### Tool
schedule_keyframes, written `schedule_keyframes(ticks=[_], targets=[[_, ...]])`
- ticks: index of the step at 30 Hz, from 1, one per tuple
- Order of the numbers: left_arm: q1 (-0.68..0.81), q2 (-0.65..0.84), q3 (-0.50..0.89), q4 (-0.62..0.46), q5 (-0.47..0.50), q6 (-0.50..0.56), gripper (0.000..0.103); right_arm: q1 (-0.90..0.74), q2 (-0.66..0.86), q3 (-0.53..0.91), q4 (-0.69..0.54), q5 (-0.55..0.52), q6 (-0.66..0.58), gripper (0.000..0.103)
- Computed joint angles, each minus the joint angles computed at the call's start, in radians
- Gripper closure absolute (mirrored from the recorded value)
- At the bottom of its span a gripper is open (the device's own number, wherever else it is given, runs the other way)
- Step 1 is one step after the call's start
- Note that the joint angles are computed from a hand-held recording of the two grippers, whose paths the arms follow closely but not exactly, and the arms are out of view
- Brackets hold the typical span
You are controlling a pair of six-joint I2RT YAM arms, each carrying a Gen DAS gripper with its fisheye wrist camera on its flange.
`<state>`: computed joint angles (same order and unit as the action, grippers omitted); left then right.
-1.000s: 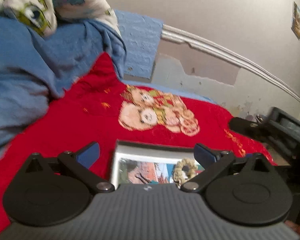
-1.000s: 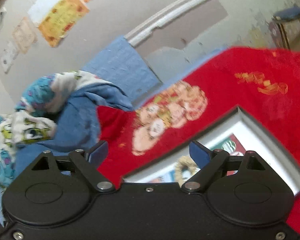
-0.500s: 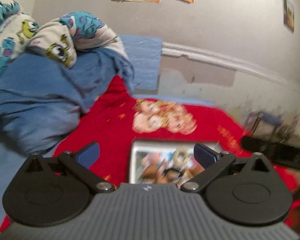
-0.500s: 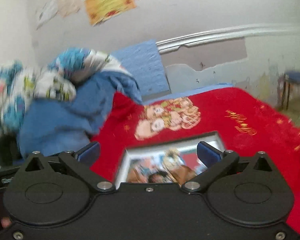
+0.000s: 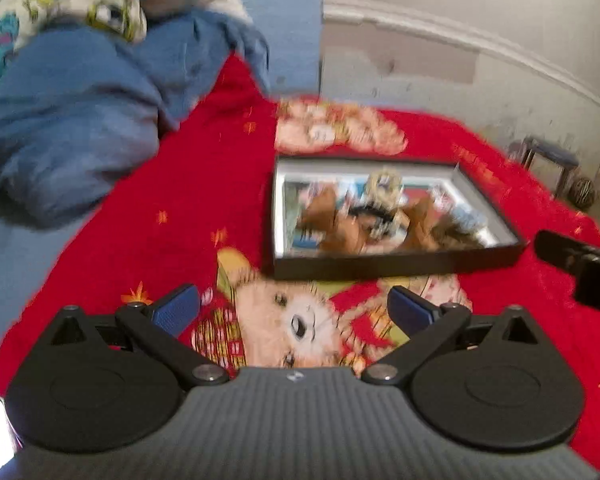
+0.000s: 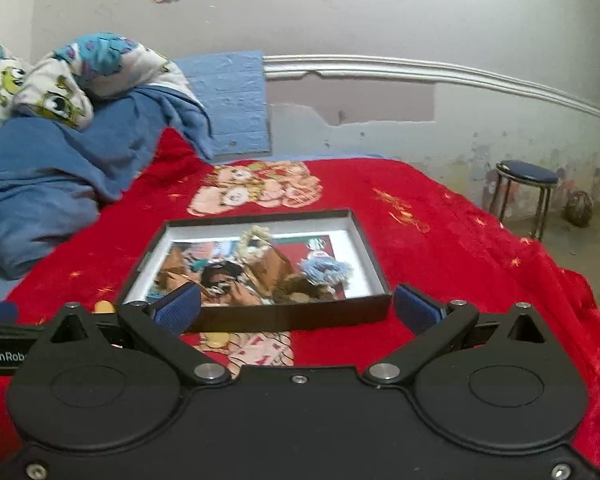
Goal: Organize objects
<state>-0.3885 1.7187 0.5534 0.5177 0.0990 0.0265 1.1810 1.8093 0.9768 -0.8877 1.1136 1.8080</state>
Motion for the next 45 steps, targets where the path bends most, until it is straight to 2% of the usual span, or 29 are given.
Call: schedule_keyframes(ticks=[4,7,11,17,23,29,34,41,45], targets=[[0.048,0.031,0.052,-0.081,0.083,-0.052,0.000,-0.030,-0.034,-0.080,0.159,-0.021,-0.086,0.000],[0.054,0.024,0.034,-0.049,0.069,-0.046,0.000,-0.017,-0.033,-0.084,0.127,-0.011,-0.051,0.000],[0.044,0.030,0.063,-0.117,0.056,-0.042,0.000,-0.023,-0.061,-0.088,0.115,-0.003,-0.075,0.000],[0.007,0.058,0.070,-0.127,0.026,-0.028,0.000,-0.010,-0.098,-0.099,0.054,-0.016,-0.075,0.000],[0.003,0.102,0.117,-0.190,0.035,-0.046,0.000,-0.035,-0.111,-0.141,0.193,-0.090,-0.173,0.000],[0.010,0.087,0.107,-0.201,0.053,-0.039,0.000,-0.024,-0.077,-0.091,0.125,-0.094,-0.122,0.000],[-0.003,0.064,0.086,-0.198,0.053,-0.024,0.000,-0.016,-0.054,-0.064,0.119,-0.114,-0.097,0.000],[-0.006,0.084,0.095,-0.197,0.054,-0.019,0.000,-0.021,-0.005,-0.030,0.140,-0.126,-0.134,0.000],[0.004,0.098,0.111,-0.213,0.069,-0.028,0.000,-0.034,-0.007,-0.048,0.194,-0.151,-0.150,0.000]])
